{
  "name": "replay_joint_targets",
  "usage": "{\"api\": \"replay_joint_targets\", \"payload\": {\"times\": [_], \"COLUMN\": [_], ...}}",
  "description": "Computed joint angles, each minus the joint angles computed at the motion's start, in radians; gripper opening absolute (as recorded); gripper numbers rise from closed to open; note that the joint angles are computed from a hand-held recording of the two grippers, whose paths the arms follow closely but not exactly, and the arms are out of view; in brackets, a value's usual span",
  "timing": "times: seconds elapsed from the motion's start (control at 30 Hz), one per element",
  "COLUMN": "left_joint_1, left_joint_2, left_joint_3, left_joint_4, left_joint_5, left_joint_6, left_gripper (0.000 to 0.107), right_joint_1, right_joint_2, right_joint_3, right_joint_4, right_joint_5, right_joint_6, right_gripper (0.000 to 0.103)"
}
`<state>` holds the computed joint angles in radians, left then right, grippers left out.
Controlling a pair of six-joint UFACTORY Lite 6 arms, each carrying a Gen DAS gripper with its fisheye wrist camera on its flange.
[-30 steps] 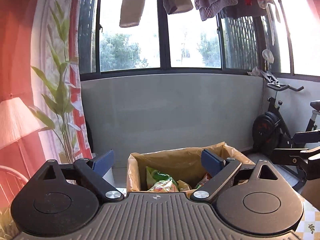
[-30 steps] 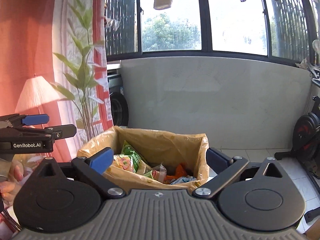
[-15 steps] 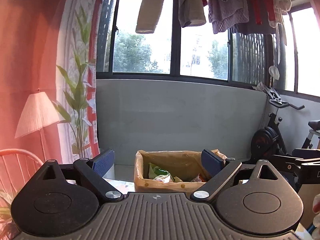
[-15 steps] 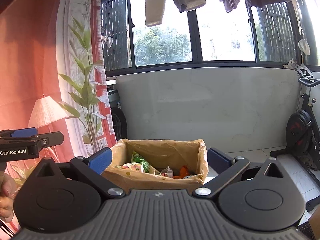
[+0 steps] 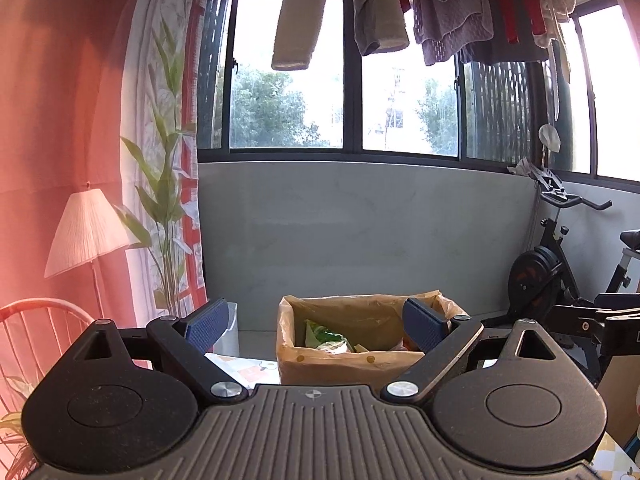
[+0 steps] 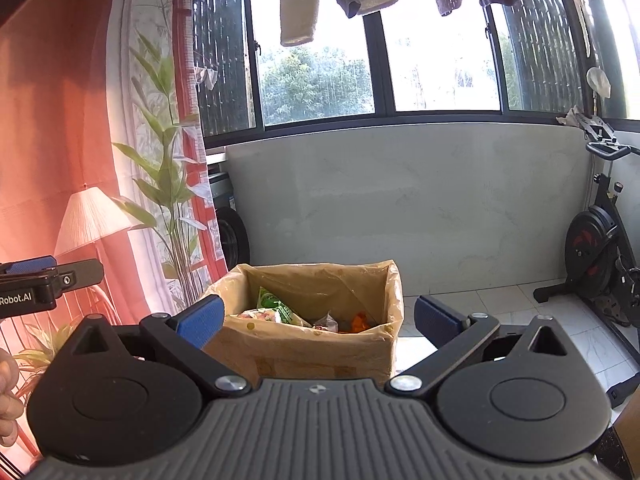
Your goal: Organize snacks
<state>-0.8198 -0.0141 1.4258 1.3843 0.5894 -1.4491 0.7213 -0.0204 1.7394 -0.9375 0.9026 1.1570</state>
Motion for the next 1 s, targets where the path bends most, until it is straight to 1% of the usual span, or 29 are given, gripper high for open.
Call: {"api": "replay_joint_targets", "payload": {"times": [0.4,1.0], "left_joint_1": [0.005,0.010], "left_joint_2": [-0.006,-0.004], "left_joint_3": [-0.014,-0.028], "left_joint_4": [-0.025,-0.066], "left_joint_5": [0.005,-0.011], "left_joint_6": [0.012,0.020], "left_gripper": [0.095,0.095], "right_joint_1": [0.011,0.001], "right_joint_2": [0.020,0.033], "right_joint_3": [0.024,0.019], "right_joint_4": [-0.002,0.013], "right_joint_5": [0.030,0.023], "right_joint_6": [-0.008,-0.012], "right_gripper": [0.103,0.103]}}
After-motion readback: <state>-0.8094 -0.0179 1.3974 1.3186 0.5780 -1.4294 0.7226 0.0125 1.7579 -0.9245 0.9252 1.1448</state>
